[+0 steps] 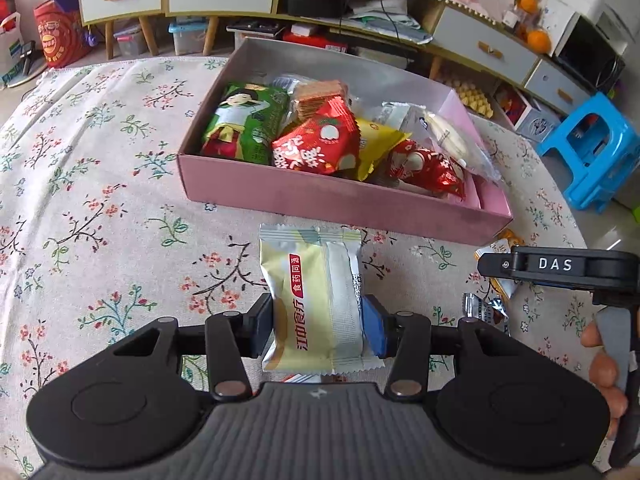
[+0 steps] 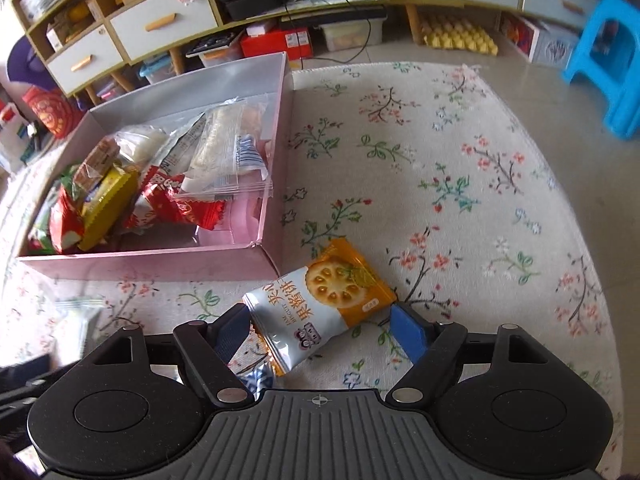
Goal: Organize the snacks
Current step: 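Grasp the cream biscuit pack with left tool while right tool grasps orange-print biscuit pack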
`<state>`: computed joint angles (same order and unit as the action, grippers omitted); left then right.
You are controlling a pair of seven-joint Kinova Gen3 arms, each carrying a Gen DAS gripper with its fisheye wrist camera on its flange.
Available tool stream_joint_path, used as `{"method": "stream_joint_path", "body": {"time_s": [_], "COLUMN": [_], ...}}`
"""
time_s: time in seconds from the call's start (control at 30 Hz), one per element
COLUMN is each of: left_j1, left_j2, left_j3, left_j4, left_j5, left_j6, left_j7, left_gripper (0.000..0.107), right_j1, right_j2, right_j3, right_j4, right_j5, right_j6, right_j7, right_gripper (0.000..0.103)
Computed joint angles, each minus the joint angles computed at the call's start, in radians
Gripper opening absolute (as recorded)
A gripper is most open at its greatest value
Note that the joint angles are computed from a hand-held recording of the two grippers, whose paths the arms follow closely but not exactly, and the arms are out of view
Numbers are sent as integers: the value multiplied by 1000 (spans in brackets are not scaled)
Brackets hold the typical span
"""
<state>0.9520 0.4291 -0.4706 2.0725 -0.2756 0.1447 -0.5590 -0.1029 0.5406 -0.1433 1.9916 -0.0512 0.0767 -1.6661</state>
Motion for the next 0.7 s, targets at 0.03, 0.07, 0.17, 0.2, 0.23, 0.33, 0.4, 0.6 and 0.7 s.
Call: {"method": "stream_joint_path", "body": {"time_s": [0.03, 0.07, 0.17, 0.2, 0.23, 0.33, 0.4, 0.6, 0.7], "left_j1": [-7, -10, -31, -32, -32, -33, -41, -36, -31], "left_j2": [-3, -5, -16, -19, -22, -28, -31, -42, -50], "left_j3": [4, 6, 21, 20, 19, 16, 22, 11, 3], "left_j4": [2, 4, 12, 14, 18, 26, 27, 35, 44], "left_j5": [2, 4, 8, 7, 6, 9, 17, 33, 45], "left_j6": [-2, -1, -1, -3, -7, -18, -20, -32, -44], "left_j7": [-1, 0, -1, 0, 0, -4, -12, -28, -40], "left_gripper": [44, 44, 44, 44, 44, 44, 44, 44, 44], "right_j1": [-15, -40, -129, -166, -191, -192, -196, -129, -74], "right_j2": [1, 1, -2, -2, -3, -8, -10, -16, -19], "right_j3": [15, 39, 121, 158, 183, 187, 193, 134, 82], "right_j4": [3, 7, 17, 20, 20, 13, 9, -15, -17], "right_j5": [0, 2, 11, 13, 23, 23, 28, 32, 23], "right_j6": [-10, -19, -32, -36, -34, -18, -6, 46, 56], "right_j7": [-4, -10, -28, -35, -47, -51, -58, -64, -56], "right_gripper": [79, 79, 77, 74, 68, 48, 40, 27, 19]}}
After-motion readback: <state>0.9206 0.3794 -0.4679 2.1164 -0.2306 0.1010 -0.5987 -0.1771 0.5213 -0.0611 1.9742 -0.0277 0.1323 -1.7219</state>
